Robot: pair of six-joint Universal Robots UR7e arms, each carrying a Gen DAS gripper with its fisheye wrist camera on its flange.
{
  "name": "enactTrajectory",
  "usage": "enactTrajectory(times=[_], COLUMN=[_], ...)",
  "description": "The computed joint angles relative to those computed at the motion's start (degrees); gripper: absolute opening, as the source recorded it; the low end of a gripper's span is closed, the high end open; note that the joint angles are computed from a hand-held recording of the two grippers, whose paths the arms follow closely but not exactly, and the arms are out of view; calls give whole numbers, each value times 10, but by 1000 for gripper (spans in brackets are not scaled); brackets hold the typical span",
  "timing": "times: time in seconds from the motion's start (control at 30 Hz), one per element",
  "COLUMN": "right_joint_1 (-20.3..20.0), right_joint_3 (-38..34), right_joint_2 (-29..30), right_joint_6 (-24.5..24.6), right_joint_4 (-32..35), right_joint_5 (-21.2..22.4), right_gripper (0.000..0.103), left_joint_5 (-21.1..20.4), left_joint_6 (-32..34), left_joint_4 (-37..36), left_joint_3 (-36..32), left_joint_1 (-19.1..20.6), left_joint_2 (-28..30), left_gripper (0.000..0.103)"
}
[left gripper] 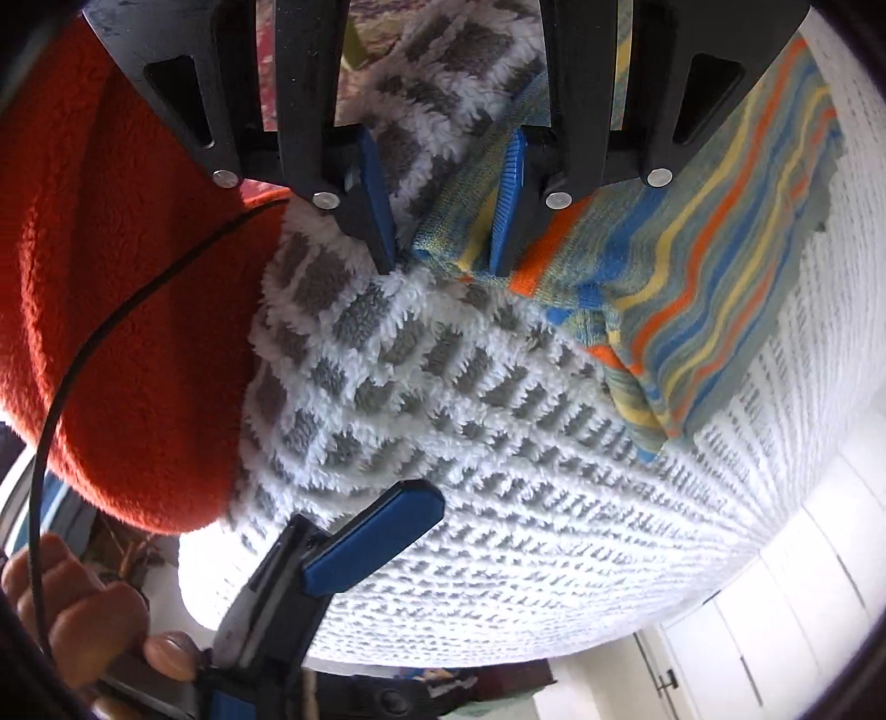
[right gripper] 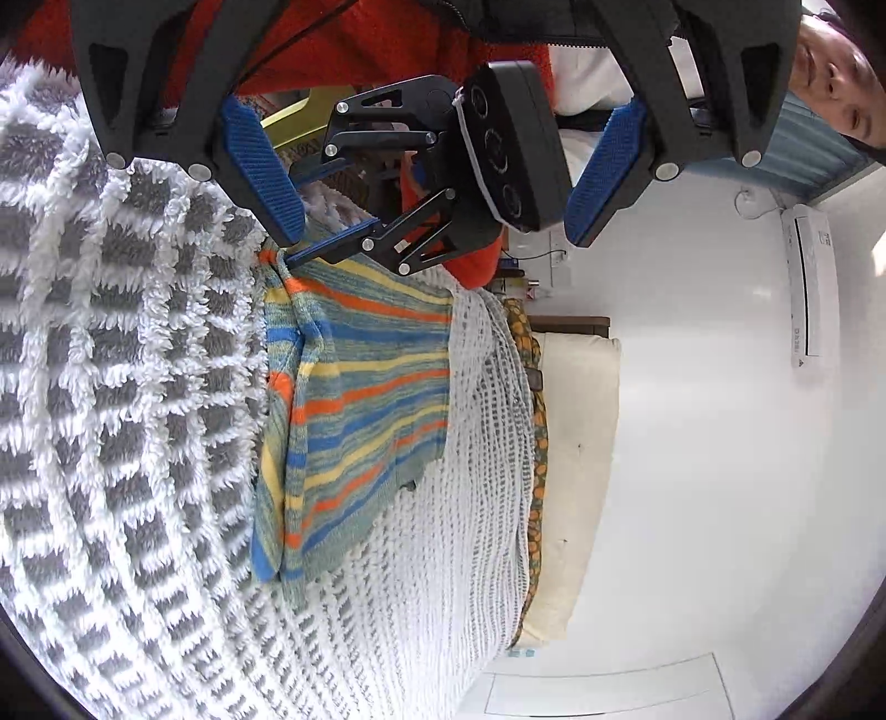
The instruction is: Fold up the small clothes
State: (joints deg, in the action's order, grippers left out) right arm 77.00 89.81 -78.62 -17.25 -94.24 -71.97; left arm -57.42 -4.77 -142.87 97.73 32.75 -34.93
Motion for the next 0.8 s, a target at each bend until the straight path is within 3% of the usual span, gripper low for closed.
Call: enactTrajectory(times=[0.03, 0.17, 0.27, 0.43, 0.5, 0.6, 0.8], right_joint_1=[0, 9, 27, 43, 36, 42, 77], right_joint_3=[-1, -3, 3, -17, -25, -44, -101], right_joint_2=[-4, -6, 6, 57, 83, 122, 187], right_joint_6=[-3, -8, 19, 130, 164, 185, 222], right_joint_4=[0, -7, -45, -134, -164, -188, -191], right_joint_5=[4, 18, 14, -90, -83, -73, -179], right_gripper=[95, 95, 95, 95, 95, 95, 95], left_joint_5=[-20, -66, -83, -68, -65, -64, -70], left_joint_6=[-18, -50, -64, -73, -80, -89, -101], left_joint_4=[2, -10, -21, -42, -48, -58, -82], left_joint_3=[-2, 0, 12, 27, 37, 42, 60], left_joint_1=[8, 29, 28, 16, 13, 14, 14], left_joint_2=[-4, -16, -32, -48, -62, -74, -90], left_gripper=[12, 8, 8, 7, 7, 7, 7])
